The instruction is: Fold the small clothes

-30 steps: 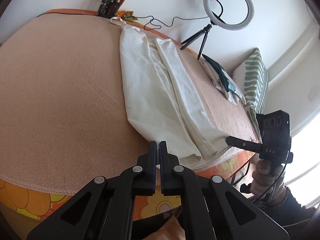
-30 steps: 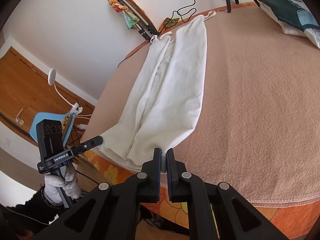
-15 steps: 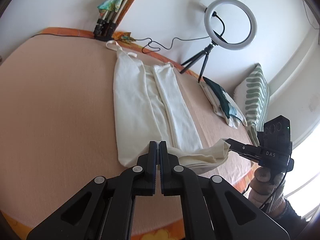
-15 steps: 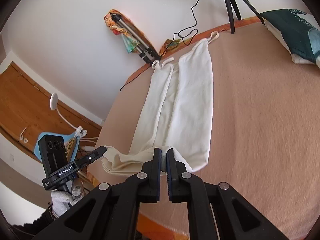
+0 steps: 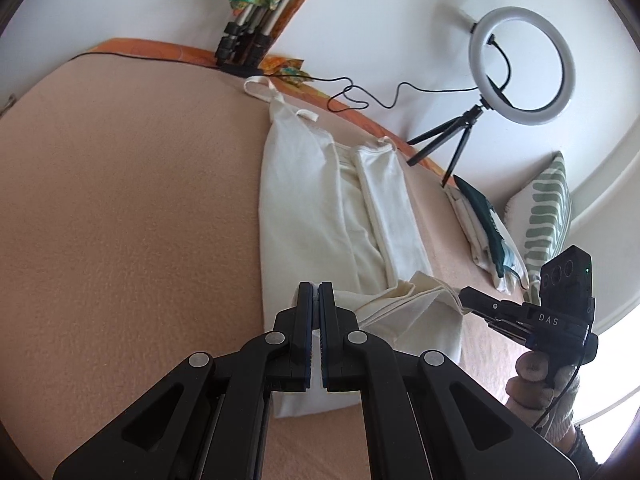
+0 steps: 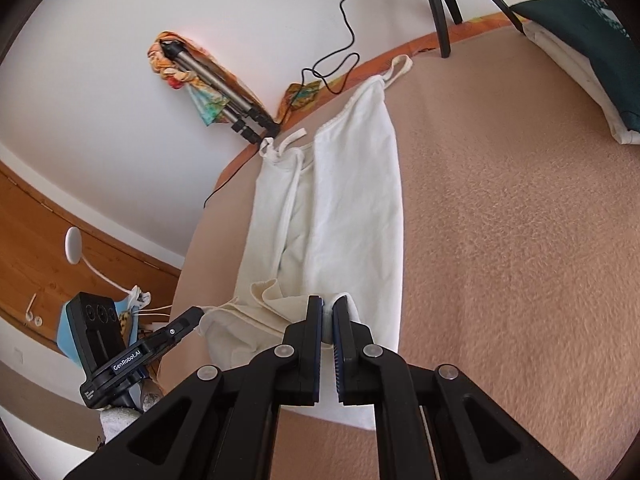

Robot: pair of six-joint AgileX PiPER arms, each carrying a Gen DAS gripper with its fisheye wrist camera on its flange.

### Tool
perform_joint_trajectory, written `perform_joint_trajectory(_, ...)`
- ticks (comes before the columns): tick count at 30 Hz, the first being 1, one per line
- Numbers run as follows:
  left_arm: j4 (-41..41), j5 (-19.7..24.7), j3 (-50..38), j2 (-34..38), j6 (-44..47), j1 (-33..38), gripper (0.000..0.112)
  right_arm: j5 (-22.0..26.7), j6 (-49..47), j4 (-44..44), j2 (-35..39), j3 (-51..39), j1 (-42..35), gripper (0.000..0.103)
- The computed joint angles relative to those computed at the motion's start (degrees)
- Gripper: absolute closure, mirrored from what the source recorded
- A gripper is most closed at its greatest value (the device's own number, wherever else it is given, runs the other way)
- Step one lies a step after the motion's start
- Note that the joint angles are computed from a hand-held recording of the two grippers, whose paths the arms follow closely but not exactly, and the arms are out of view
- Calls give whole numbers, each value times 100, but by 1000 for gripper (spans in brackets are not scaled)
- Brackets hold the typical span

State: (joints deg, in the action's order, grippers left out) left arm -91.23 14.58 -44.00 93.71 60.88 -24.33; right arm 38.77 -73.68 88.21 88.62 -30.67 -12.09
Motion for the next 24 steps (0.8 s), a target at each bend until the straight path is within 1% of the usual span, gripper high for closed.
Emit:
perform_joint_trajectory(5,98,19,-119,264,-83,20,111,-180,122,-61,284,-144,111,100)
perform_joint_trajectory(9,45,-18,-184,330,-18,10,111,-145,130,-65,427,-165,23,100)
perform_joint_trajectory(11,297,-54,-270,358,-244,-13,110,-129,210,-132,458,-192,2,100)
perform_joint_trajectory(12,586,-140,-323,361,-540,-51,109,-145,213,-130,446,-191,8,100)
perform_joint_trajectory(13,913,-273,-346,333,-876,-98,105,-180,232,-143,407,-192,25,100)
perform_joint_trajectory(15,1143,-387,-314,221,-1138,-101,101,-348,304,-232,258,-206,105,90)
perform_joint_trajectory(16,1051,-462,-262,144,-1071,-92,99,-459,303,-269,111,-179,137,85)
perform_joint_trajectory(17,780,-461,-187,27,-775,-57,99,-725,357,-309,-114,-121,241,73)
perform_joint_trajectory(18,672,-522,-133,-70,-618,-65,99,-943,407,-360,-314,-76,344,68)
perform_joint_trajectory(19,615,-651,-59,-187,-484,-115,99,-1031,395,-423,-519,-24,396,68)
perform_joint_trajectory(20,353,-684,31,-317,-122,-149,99,-1009,335,-463,-687,19,423,68)
perform_joint_trajectory(21,87,-655,106,-414,255,-184,99,-979,272,-509,-808,39,476,68)
perform_joint_trajectory(22,40,-649,142,-453,402,-252,99,-1019,256,-647,-926,39,613,69)
perform_joint_trajectory(23,77,-602,155,-466,444,-311,99,-1153,320,-837,-1007,19,821,70)
perform_joint_trajectory(24,-114,-464,175,-442,714,-357,99,-1259,334,-947,-1031,6,1013,71)
